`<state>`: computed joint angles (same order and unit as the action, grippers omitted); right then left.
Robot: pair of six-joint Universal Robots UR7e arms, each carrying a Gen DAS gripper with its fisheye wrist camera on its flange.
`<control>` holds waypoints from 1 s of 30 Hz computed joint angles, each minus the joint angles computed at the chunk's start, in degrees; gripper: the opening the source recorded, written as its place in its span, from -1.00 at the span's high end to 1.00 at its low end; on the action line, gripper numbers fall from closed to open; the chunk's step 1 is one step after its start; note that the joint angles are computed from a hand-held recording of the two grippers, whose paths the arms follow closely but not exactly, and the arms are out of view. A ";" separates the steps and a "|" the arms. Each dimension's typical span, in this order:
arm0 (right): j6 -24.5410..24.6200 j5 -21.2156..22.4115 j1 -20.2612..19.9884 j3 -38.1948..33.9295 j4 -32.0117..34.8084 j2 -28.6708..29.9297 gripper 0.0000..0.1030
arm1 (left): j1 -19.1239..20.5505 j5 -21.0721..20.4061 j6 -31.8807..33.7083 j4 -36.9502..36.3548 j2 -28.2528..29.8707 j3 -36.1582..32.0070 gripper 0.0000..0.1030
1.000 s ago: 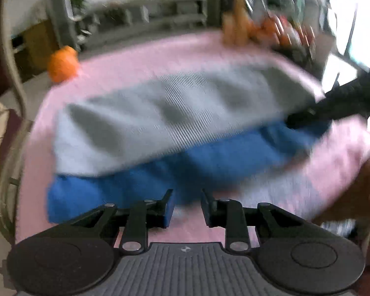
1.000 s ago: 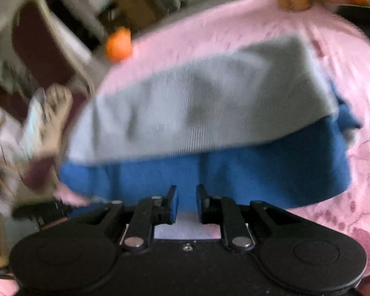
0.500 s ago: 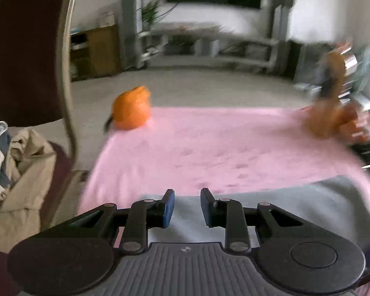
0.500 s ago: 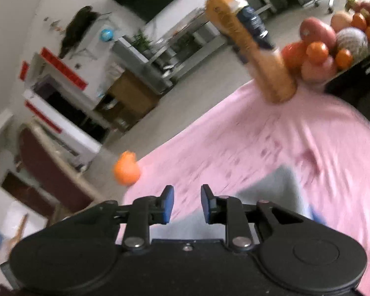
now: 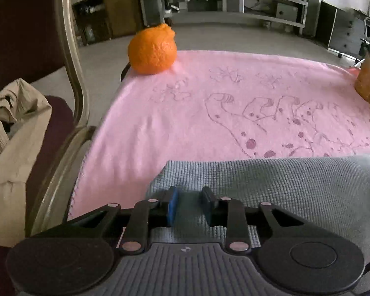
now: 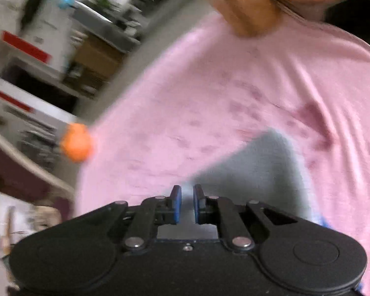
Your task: Fold clothes
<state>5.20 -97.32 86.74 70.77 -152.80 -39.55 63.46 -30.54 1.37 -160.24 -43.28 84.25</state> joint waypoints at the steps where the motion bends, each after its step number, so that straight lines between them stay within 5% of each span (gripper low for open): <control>1: 1.58 -0.95 -0.55 -0.83 0.95 0.39 1.00 | -0.02 0.37 0.14 0.10 -0.15 0.21 0.41; 5: 8.88 2.07 -3.60 2.06 -6.38 -1.72 1.00 | 0.10 0.31 -1.87 0.78 -1.77 1.26 0.31; 10: 13.36 -11.45 -2.53 7.82 -15.59 -5.06 0.82 | -0.25 2.53 -8.71 1.45 -4.95 4.17 0.42; 13: 16.72 -4.53 -3.68 12.97 -19.75 -8.79 0.81 | -0.82 2.70 -11.94 2.01 -6.93 6.41 0.43; 16: 14.07 0.18 -3.04 16.66 -22.19 -10.96 0.72 | -1.77 0.20 -12.23 1.96 -8.13 8.40 0.44; 23: 7.17 2.61 0.06 16.01 -13.36 -10.08 0.62 | -3.59 -5.50 -7.27 1.15 -7.31 10.55 0.39; 27: 6.83 -2.40 0.72 11.62 -8.27 -7.11 0.59 | -2.66 -0.14 -12.84 8.39 -5.91 7.61 0.39; 30: 6.88 -6.86 0.94 9.28 -5.54 -5.89 0.67 | -1.83 4.67 -21.94 19.97 -7.19 6.50 0.17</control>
